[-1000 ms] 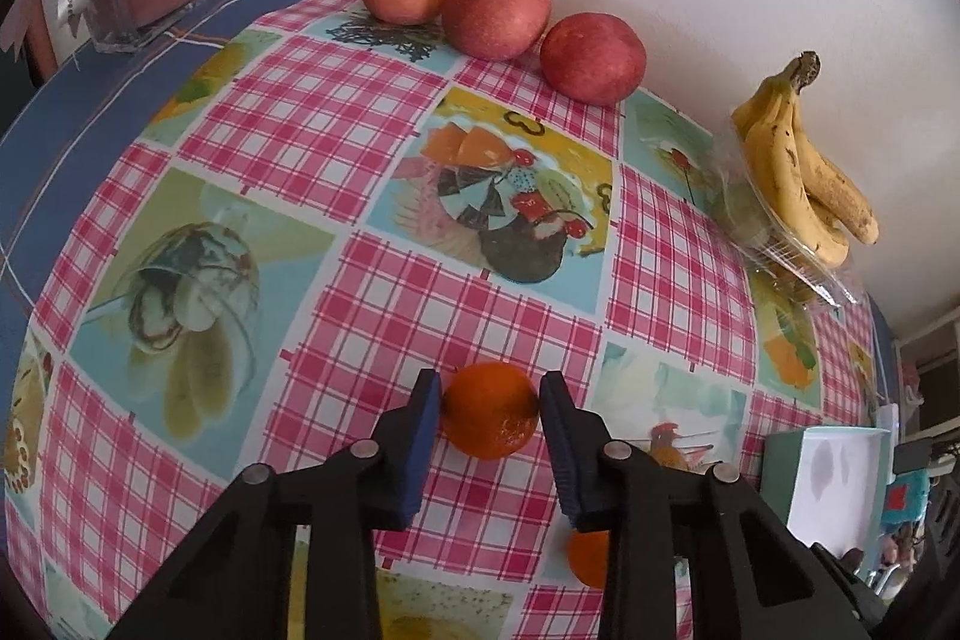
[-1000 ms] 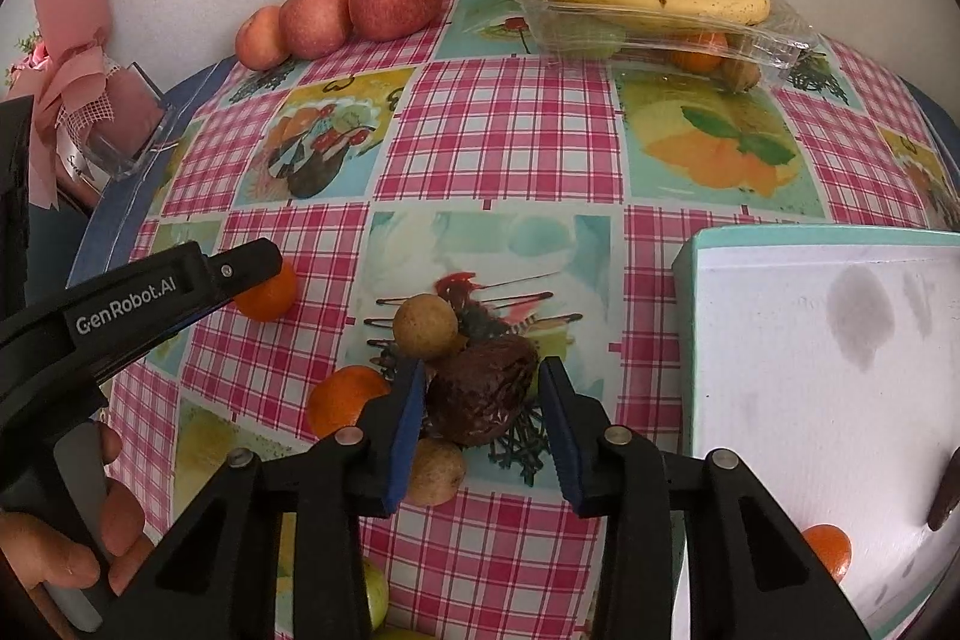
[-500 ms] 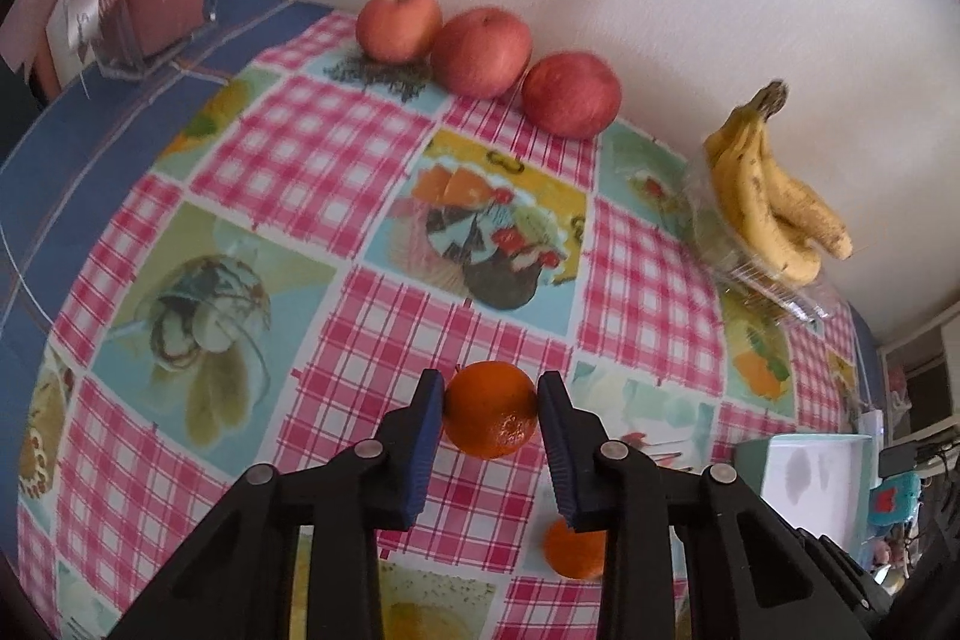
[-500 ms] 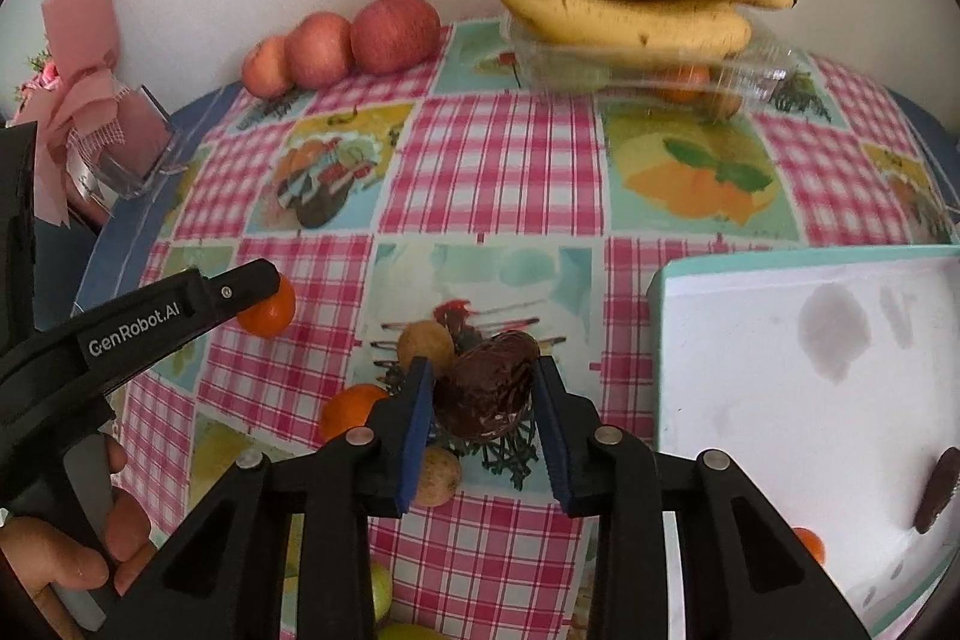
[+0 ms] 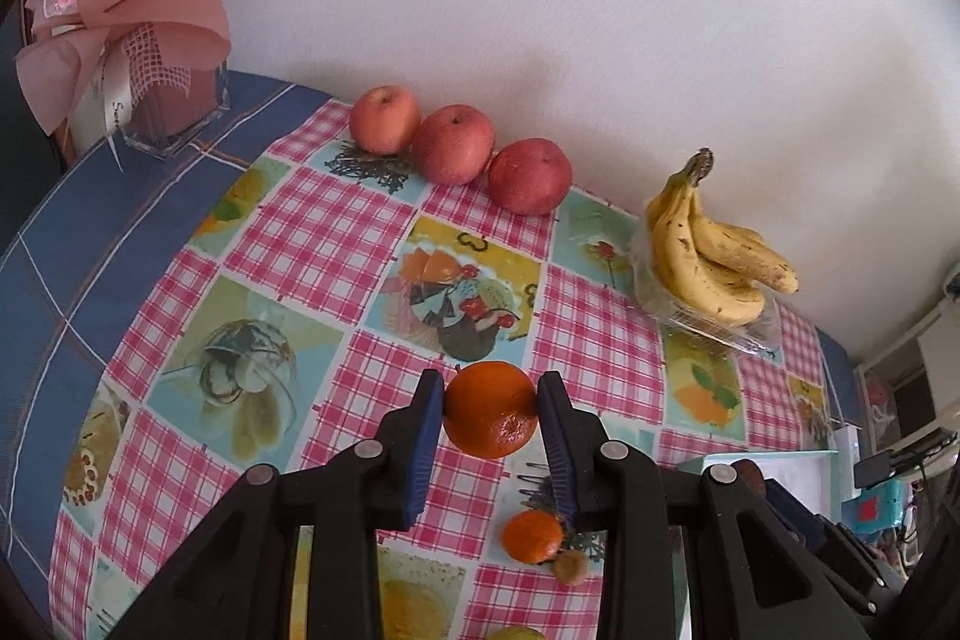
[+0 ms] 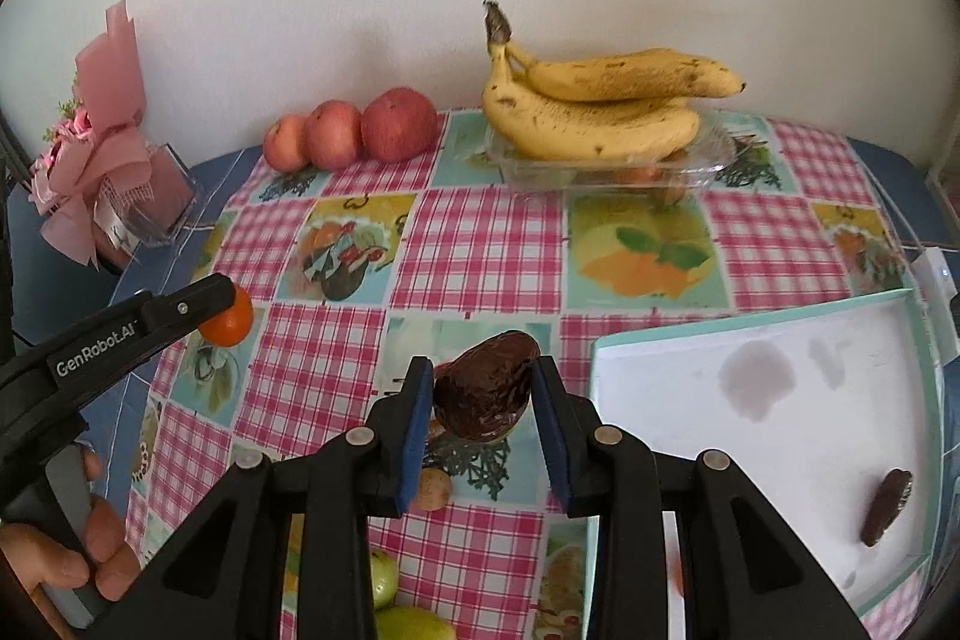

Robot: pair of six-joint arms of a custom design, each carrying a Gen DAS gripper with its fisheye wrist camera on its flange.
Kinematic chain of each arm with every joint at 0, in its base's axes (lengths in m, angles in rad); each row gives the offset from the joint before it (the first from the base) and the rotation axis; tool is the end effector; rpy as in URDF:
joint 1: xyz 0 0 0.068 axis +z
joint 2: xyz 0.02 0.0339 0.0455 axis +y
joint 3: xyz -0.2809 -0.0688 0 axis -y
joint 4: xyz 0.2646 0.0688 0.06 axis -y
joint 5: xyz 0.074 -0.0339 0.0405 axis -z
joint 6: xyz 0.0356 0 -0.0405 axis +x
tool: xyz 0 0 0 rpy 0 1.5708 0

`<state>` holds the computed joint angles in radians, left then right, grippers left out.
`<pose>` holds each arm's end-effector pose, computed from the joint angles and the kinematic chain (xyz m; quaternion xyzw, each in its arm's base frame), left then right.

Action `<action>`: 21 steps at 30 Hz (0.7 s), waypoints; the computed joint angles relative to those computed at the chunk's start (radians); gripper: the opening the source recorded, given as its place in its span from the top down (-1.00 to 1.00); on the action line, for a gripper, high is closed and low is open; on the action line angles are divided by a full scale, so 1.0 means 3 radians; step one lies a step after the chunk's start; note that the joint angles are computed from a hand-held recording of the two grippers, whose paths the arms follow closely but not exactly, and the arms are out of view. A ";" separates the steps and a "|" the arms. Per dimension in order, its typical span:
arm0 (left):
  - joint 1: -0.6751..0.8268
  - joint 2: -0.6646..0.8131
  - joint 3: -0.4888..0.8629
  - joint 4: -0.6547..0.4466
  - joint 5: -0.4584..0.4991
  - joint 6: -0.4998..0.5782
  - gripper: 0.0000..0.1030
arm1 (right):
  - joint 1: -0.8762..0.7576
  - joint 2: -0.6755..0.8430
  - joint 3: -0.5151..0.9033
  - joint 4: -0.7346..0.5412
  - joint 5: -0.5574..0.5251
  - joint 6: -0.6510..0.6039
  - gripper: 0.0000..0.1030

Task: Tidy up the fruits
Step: 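Carry the date and mandarin in both tools over the white tray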

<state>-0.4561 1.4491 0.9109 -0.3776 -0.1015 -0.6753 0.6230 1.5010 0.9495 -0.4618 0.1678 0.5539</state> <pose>0.2803 -0.1335 0.2214 -0.1197 0.9382 -0.1316 0.2970 0.2592 0.1789 0.2136 -0.0100 0.9582 0.0852 0.2728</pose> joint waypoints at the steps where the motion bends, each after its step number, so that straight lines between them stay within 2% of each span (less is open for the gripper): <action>1: -0.0024 -0.0005 0.0003 -0.0007 -0.0012 -0.0009 0.33 | -0.0017 -0.0030 -0.0013 -0.0006 0.0004 -0.0005 0.32; 21: -0.0605 0.0319 0.0425 -0.0183 -0.0259 -0.0189 0.33 | -0.0647 -0.0563 -0.0321 -0.0229 -0.0081 -0.0219 0.32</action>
<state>-0.6377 1.5449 1.0384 -0.4324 -0.1791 -0.7319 0.4291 1.3320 0.8531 -0.5305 0.1435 0.4882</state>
